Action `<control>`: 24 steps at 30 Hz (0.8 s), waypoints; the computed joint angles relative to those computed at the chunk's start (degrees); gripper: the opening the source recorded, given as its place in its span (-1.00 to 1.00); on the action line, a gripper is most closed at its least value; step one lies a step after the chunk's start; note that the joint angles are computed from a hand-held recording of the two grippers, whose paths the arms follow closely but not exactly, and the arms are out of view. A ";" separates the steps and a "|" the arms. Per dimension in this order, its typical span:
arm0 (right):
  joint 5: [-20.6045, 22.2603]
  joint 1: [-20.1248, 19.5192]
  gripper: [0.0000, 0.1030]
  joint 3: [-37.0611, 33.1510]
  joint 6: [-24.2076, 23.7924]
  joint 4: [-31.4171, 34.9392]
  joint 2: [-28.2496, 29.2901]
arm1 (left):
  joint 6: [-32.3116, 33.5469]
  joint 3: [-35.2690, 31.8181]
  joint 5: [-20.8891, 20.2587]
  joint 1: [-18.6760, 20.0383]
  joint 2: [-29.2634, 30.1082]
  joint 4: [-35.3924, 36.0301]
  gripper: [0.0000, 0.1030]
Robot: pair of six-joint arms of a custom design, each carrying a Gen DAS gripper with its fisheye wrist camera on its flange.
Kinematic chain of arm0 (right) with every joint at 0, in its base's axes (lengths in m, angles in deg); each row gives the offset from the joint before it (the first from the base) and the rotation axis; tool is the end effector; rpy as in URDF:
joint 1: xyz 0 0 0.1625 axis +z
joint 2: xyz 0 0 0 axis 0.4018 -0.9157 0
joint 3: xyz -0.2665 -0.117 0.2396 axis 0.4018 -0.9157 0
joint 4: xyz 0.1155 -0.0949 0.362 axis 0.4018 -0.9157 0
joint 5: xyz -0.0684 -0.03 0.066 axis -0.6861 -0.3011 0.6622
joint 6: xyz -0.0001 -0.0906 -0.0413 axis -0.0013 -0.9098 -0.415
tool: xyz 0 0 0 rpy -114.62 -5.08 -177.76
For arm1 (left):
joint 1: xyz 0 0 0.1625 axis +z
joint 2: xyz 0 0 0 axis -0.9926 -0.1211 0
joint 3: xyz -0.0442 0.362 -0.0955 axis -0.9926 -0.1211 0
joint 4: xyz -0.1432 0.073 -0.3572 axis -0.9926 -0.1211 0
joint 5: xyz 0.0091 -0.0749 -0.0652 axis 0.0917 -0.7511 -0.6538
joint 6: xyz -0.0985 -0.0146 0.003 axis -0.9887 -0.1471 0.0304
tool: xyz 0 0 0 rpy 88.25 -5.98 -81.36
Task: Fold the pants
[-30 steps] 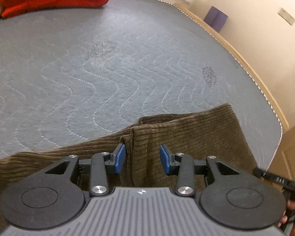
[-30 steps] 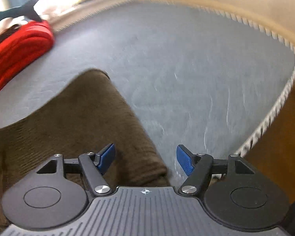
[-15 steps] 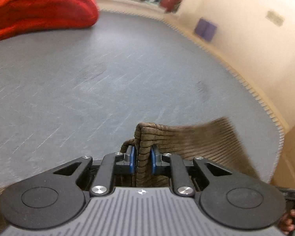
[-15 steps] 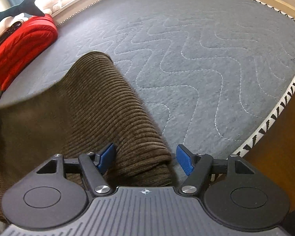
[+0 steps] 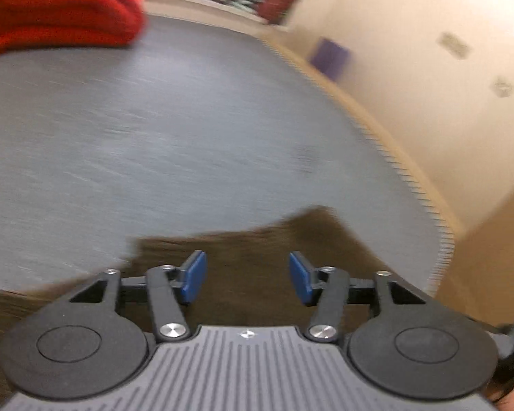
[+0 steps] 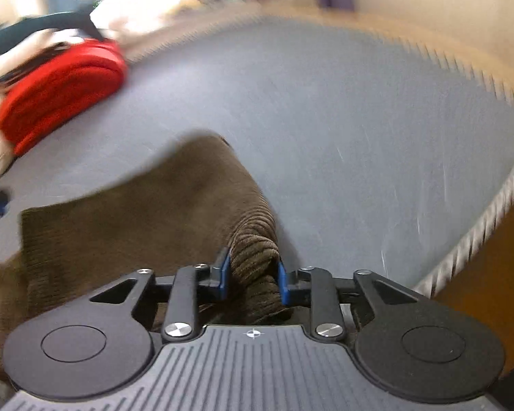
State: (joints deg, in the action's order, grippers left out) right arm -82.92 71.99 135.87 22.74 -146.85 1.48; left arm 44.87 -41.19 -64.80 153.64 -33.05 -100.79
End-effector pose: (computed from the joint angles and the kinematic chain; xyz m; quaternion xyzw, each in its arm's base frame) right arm 0.1601 -0.7118 0.1954 0.1458 -0.8720 0.3754 0.2784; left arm -0.1235 -0.8688 0.2548 0.1107 0.9279 -0.3272 0.1402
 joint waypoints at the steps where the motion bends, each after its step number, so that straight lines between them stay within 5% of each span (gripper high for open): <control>1: 1.57 1.08 -0.50 1.53 -5.99 -4.28 0.07 | -0.80 0.34 -3.28 0.13 -0.40 0.69 0.48; 5: 10.03 5.15 -0.51 8.65 -26.14 -14.66 -0.29 | -2.83 0.38 -15.52 0.24 -0.77 3.41 0.71; 9: 15.08 7.26 -0.52 13.95 -38.44 -16.43 -0.01 | -3.62 -5.48 -14.29 0.17 2.25 9.23 0.76; 11: 16.36 7.94 -0.52 15.52 -41.87 -15.79 0.22 | -5.95 -11.78 -9.49 0.10 5.32 14.77 0.56; 12: 16.52 8.22 -0.52 15.82 -42.46 -15.20 0.33 | -7.50 -14.53 -6.44 0.09 6.63 17.39 0.02; 13: 16.45 8.51 -0.53 15.85 -42.56 -14.34 0.48 | -8.92 -15.20 -4.44 0.27 6.76 18.82 -0.52; 18: 16.12 9.56 -0.40 13.06 -38.11 -7.26 0.80 | -8.29 5.13 1.37 0.58 -4.79 9.61 -0.67; 22: 31.09 7.85 -0.27 9.86 -23.84 10.93 -3.12 | -7.87 21.54 7.02 0.66 -16.23 0.45 -0.67; 24: 38.74 6.73 -0.01 6.77 -16.10 16.30 -3.06 | -7.17 26.88 11.06 0.69 -21.03 -1.58 -0.67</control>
